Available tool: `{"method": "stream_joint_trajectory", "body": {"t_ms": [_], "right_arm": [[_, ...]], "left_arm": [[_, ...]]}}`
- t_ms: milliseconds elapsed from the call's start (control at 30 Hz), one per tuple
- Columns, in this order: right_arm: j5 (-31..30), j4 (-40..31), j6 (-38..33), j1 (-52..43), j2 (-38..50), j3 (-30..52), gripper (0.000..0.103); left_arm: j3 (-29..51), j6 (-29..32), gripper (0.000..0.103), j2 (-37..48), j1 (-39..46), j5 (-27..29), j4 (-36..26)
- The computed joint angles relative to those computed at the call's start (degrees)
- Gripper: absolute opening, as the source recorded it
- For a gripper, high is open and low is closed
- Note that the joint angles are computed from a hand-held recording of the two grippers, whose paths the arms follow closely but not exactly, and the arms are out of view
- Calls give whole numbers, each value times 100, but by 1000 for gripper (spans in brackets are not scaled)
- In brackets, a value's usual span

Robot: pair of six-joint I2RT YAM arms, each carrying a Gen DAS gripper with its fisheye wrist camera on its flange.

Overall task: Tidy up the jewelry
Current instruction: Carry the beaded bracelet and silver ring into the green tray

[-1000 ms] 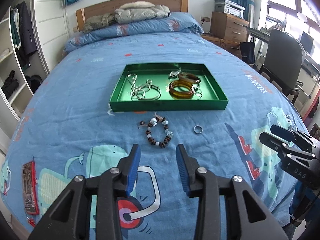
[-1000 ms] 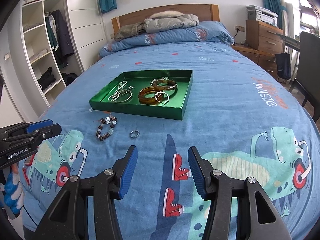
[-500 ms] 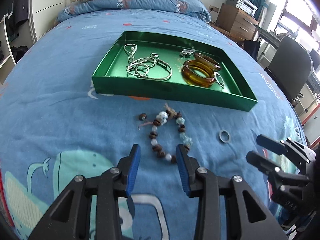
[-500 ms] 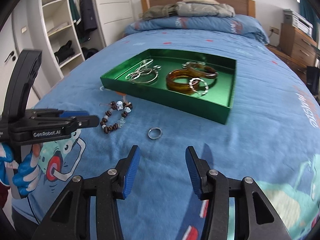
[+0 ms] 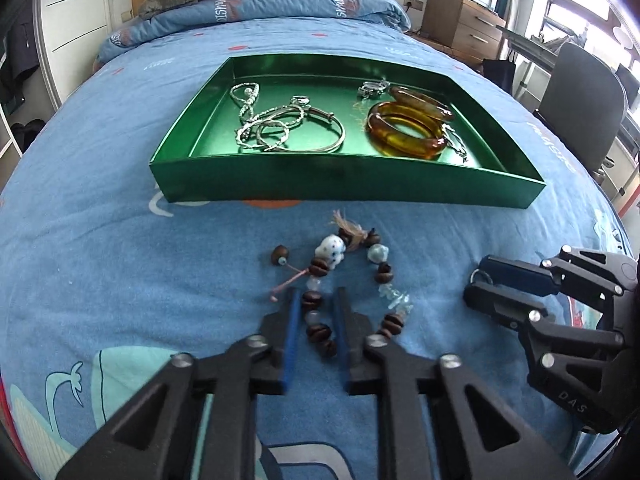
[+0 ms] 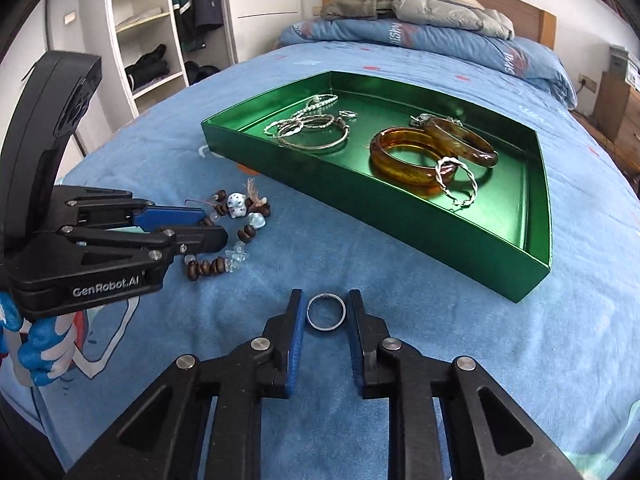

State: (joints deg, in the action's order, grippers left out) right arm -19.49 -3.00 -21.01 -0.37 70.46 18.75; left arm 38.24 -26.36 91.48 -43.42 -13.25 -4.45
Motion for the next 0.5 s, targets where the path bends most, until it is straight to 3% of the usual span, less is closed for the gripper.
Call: {"method": "stream_joint_trajectory", "body": {"t_ms": [267, 500], "right_arm": [[-370, -833, -536, -546, -859, -248, 20], [-816, -1783, -855, -1270, -1781, -202, 20]], "left_arm": [[-164, -235, 9, -345, -170, -149, -147], [-137, -266, 9, -1227, -405, -537, -733]]}}
